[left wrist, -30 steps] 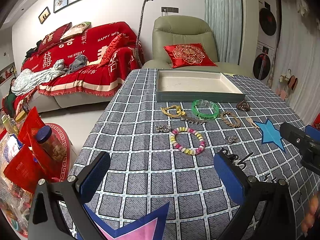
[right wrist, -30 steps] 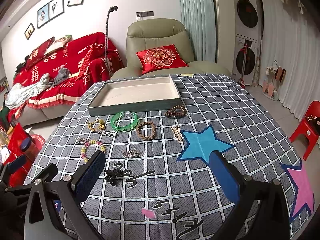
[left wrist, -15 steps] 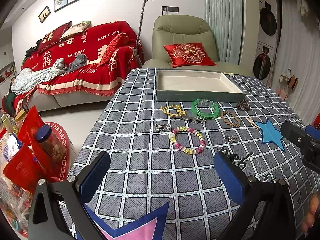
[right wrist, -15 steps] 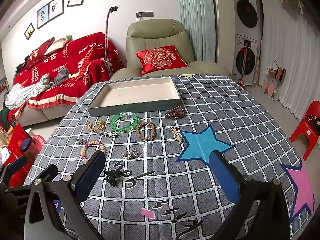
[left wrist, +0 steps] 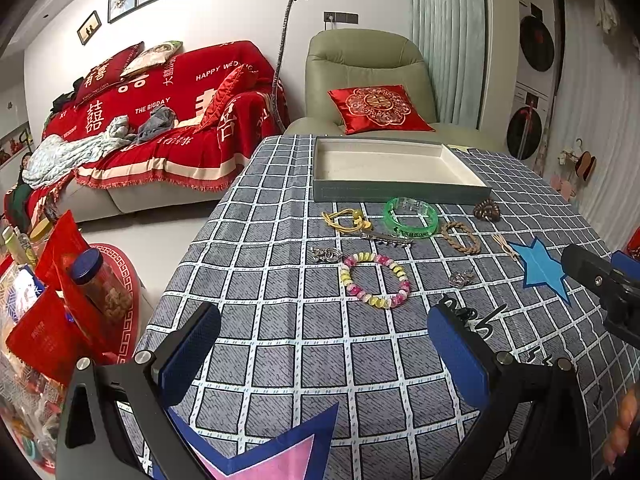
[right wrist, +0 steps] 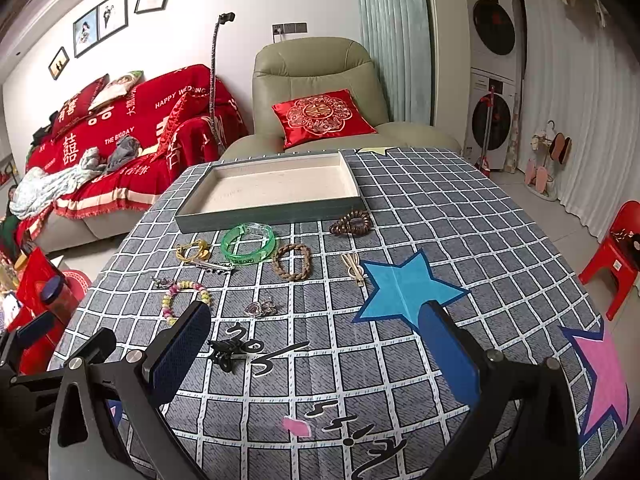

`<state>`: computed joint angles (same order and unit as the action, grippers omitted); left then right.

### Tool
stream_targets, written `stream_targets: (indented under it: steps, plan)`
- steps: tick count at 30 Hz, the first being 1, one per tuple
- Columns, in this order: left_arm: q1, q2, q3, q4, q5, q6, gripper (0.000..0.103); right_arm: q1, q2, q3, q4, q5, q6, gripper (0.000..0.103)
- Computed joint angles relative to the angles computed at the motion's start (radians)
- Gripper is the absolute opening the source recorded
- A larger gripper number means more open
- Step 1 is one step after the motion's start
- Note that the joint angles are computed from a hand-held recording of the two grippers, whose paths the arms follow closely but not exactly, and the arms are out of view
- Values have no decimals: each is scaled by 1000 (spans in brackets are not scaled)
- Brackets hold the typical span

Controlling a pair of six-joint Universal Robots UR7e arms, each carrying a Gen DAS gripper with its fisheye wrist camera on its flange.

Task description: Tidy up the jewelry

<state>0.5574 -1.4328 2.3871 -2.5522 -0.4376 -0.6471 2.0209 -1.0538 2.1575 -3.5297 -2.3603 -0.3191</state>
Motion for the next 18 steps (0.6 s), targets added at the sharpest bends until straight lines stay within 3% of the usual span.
stream_targets:
  steps: [18]
  plan:
    - [9,10,-6,-3,-9,2,103,-2,-4,1,8,5,8,103]
